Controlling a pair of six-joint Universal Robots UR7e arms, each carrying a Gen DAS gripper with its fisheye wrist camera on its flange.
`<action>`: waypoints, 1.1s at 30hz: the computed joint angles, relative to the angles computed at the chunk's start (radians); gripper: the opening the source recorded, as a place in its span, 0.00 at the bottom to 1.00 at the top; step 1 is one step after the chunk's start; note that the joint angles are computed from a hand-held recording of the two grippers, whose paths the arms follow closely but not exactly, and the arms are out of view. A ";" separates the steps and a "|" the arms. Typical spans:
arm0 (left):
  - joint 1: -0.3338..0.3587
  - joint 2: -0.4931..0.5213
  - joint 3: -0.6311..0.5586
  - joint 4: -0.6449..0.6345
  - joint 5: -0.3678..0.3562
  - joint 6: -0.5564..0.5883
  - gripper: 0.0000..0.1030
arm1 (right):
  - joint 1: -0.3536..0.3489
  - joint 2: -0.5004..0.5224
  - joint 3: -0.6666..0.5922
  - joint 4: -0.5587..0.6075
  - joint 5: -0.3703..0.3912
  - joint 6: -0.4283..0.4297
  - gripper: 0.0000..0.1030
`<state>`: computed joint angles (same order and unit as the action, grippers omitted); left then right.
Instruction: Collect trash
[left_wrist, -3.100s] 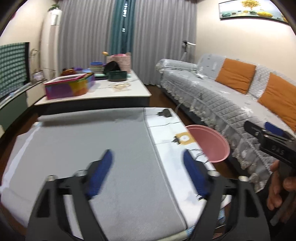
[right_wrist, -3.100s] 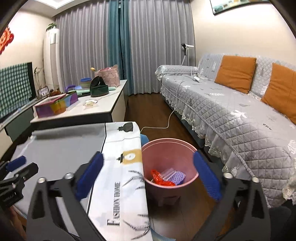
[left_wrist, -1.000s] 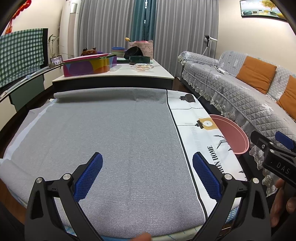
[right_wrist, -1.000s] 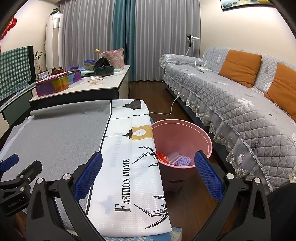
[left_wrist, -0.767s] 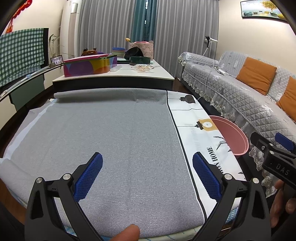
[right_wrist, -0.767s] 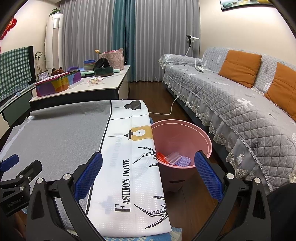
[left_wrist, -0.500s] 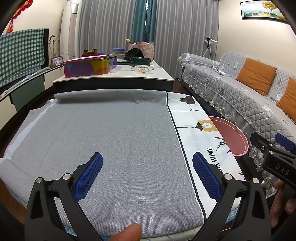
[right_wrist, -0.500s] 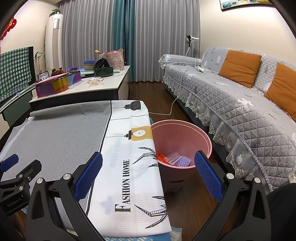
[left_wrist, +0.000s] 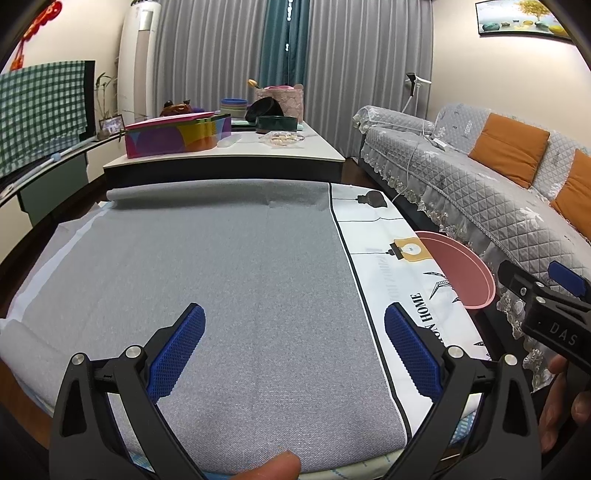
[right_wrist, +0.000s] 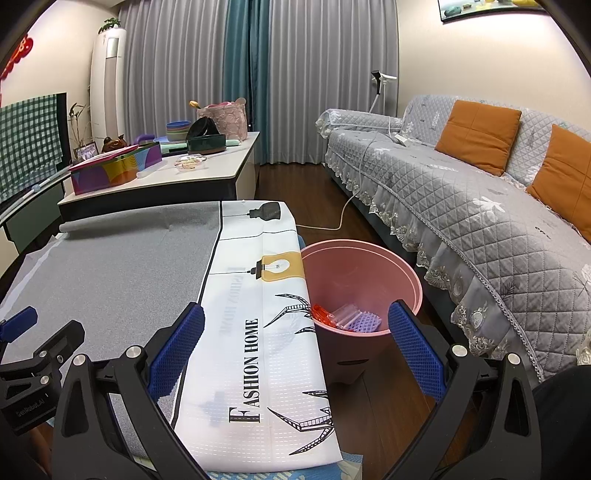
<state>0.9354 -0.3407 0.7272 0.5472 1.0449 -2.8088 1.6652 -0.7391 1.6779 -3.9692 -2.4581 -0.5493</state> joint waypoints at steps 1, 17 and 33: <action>0.000 0.001 -0.002 0.001 -0.001 0.001 0.92 | 0.000 0.000 0.000 0.000 0.000 0.000 0.95; -0.002 0.001 0.007 0.001 -0.001 0.014 0.92 | 0.000 0.000 0.000 0.002 0.000 0.002 0.95; -0.006 0.010 -0.004 0.006 -0.010 0.017 0.92 | 0.002 -0.001 0.000 0.003 -0.003 0.003 0.95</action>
